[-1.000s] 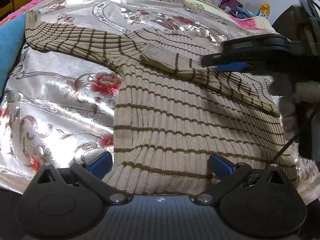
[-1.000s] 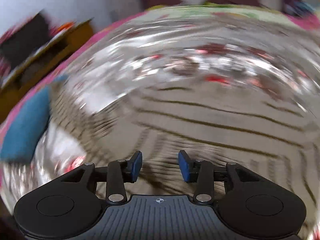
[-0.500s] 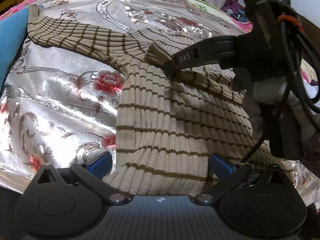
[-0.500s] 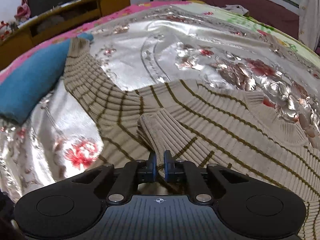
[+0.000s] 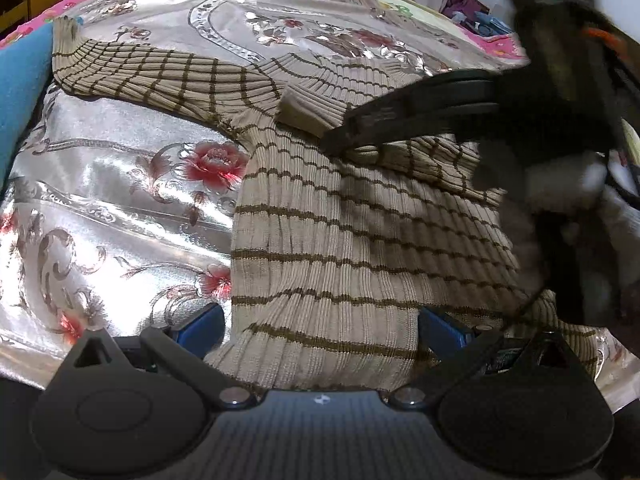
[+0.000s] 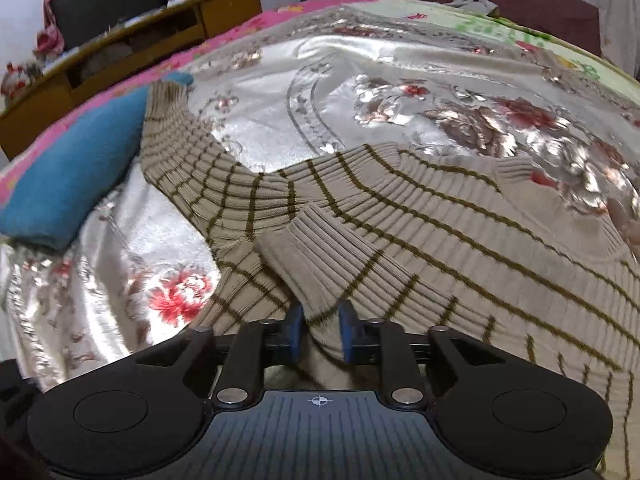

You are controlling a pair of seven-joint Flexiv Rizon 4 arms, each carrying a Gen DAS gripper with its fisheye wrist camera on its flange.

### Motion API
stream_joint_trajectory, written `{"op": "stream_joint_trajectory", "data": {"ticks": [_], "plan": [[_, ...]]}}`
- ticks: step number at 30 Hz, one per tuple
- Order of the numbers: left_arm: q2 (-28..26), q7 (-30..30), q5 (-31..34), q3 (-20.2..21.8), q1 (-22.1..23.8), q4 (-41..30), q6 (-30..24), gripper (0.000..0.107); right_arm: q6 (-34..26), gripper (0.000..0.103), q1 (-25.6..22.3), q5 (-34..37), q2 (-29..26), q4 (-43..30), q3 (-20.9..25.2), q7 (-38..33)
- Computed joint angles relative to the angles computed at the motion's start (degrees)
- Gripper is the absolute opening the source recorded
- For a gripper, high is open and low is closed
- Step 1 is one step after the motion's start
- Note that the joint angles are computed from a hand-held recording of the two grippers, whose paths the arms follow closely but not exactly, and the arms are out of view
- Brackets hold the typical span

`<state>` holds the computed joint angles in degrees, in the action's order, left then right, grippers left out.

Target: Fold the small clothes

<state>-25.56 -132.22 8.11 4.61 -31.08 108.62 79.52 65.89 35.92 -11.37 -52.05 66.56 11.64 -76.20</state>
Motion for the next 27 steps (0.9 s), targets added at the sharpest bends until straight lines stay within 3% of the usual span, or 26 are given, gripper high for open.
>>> {"op": "stream_joint_trajectory", "data": {"ticks": [3, 6, 11, 14, 16, 19, 21, 24, 27], "plan": [[0.0, 0.0, -0.2, -0.2, 0.2, 0.1, 0.3, 0.103, 4.1, 0.026, -0.8, 1.4, 3.9, 6.4, -0.7, 2.5], [0.0, -0.5, 0.1, 0.4, -0.2, 0.1, 0.9, 0.103, 8.7, 0.026, -0.1, 0.5, 8.4, 14.3, -4.7, 8.5], [0.2, -5.4, 5.0, 6.3, -4.5, -1.7, 2.0, 0.103, 16.3, 0.026, 5.2, -4.1, 14.6, 26.9, -17.9, 23.9], [-1.0, -6.9, 10.7, 10.3, -7.2, -6.7, -1.4, 0.103, 19.6, 0.026, 10.3, -7.2, 16.0, 32.3, -28.3, 33.1], [-2.3, -6.9, 13.2, 10.4, -6.4, -9.9, -2.6, 0.103, 18.8, 0.026, 12.4, -9.2, 16.3, 34.8, -33.2, 38.9], [-5.0, -7.0, 15.4, 10.2, -5.0, -14.8, -4.7, 0.103, 14.6, 0.025, 8.7, -7.2, 16.7, 35.3, -29.5, 39.9], [-7.0, -5.9, 14.9, 8.8, -3.2, -17.6, -6.4, 0.103, 17.9, 0.026, 8.2, -8.6, 17.2, 37.3, -29.7, 41.9], [-8.9, -3.7, 13.3, 6.9, -1.2, -20.6, -11.0, 0.101, 21.1, 0.026, 11.3, -12.3, 18.0, 39.9, -33.9, 45.4], [-8.0, -5.8, 13.3, 7.5, -0.5, -19.6, -10.8, 0.101, 27.2, 0.031, 12.8, -13.9, 18.2, 41.9, -36.1, 47.2]]}}
